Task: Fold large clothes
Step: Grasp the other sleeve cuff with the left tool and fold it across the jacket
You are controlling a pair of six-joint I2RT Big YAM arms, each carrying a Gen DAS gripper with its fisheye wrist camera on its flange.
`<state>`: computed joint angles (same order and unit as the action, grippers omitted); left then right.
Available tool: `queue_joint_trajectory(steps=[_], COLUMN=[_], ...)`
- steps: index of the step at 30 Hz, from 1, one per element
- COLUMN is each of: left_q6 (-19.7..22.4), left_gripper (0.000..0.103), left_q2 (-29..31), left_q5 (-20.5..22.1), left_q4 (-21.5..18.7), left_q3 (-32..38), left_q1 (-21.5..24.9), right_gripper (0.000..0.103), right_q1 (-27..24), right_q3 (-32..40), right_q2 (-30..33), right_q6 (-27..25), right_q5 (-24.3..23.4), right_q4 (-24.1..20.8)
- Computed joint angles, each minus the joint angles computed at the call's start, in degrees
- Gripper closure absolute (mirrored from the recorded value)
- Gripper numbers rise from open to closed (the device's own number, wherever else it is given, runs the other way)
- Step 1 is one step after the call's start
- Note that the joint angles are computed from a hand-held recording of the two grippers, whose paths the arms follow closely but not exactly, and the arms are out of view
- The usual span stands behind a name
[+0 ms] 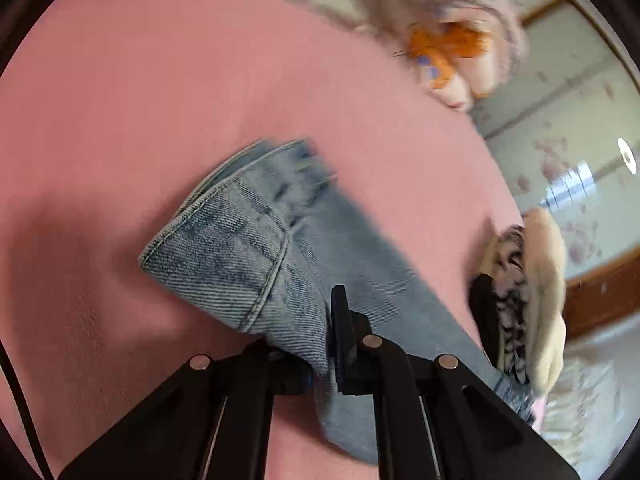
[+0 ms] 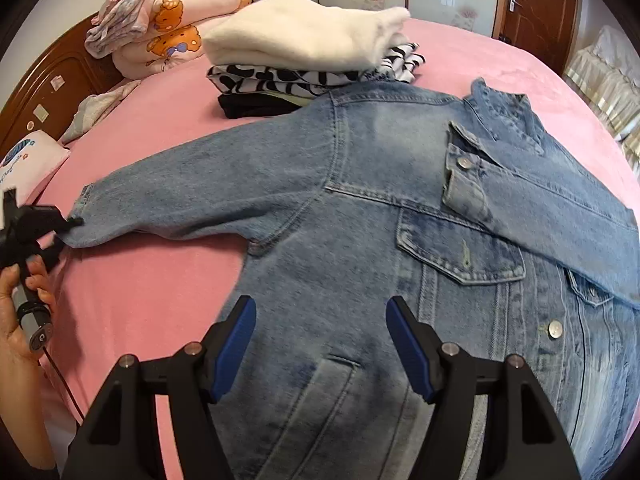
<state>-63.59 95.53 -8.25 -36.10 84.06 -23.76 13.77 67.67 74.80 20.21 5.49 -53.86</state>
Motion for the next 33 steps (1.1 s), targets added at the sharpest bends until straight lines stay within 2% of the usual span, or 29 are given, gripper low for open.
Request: queue_joint_trajectory(steps=[5,8,12,16,17,19,21,22,23,26,33], left_q6=[8.0,14.2,20.5,24.7,25.4,28.1,29.7,30.3,30.3,30.1,27.0], left_gripper=[0.098,0.098,0.098,0.097,0.095,0.087,0.061,0.053,0.042,0.039,0.018], left_q2=[0.2,3.9,12.0,22.2,23.3,28.1,28.7,29.9,29.1,25.8,16.6], left_q5=[1.8,4.4,10.0,14.7,15.0,13.2,12.3,12.4,12.4,12.5,18.9], left_q4=[1.1,-1.1,-6.4,-15.5,-16.8,-22.8,-25.4,-27.1,-27.6,-25.0,-19.7], left_q3=[7.8,16.1,28.6,41.8,42.6,48.4,48.0,49.2,47.5,41.2,29.7], left_q1=[-5.9,-11.1,-17.6,-22.8,-23.9,-26.0,-27.6,-28.1,-28.4,-28.8,-26.6], right_gripper=[0.035,0.035,0.035,0.035,0.035,0.035,0.035,0.035,0.035,0.035,0.035], right_q1=[-2.4,-4.7,-9.0,-14.7,-16.4,-18.8,-21.5,-22.5,-23.5,-25.1,-23.5], right_q3=[-1.4,-2.4,-4.0,-5.8,-6.4,-7.5,-8.5,-9.0,-9.4,-10.3,-9.6], right_q2=[-2.4,-4.7,-7.9,-10.5,-11.2,-12.0,-12.5,-12.8,-13.0,-13.4,-13.4], right_q6=[0.3,0.4,0.5,-0.1,-0.4,-0.8,-1.5,-1.8,-2.3,-3.7,-6.4], right_q5=[-0.6,-0.5,-0.5,-1.2,-1.3,-1.9,-2.9,-3.3,-3.6,-4.7,-8.5], right_q4=[0.2,0.5,0.4,-0.3,-0.5,-0.9,-1.4,-1.5,-1.6,-1.5,0.5])
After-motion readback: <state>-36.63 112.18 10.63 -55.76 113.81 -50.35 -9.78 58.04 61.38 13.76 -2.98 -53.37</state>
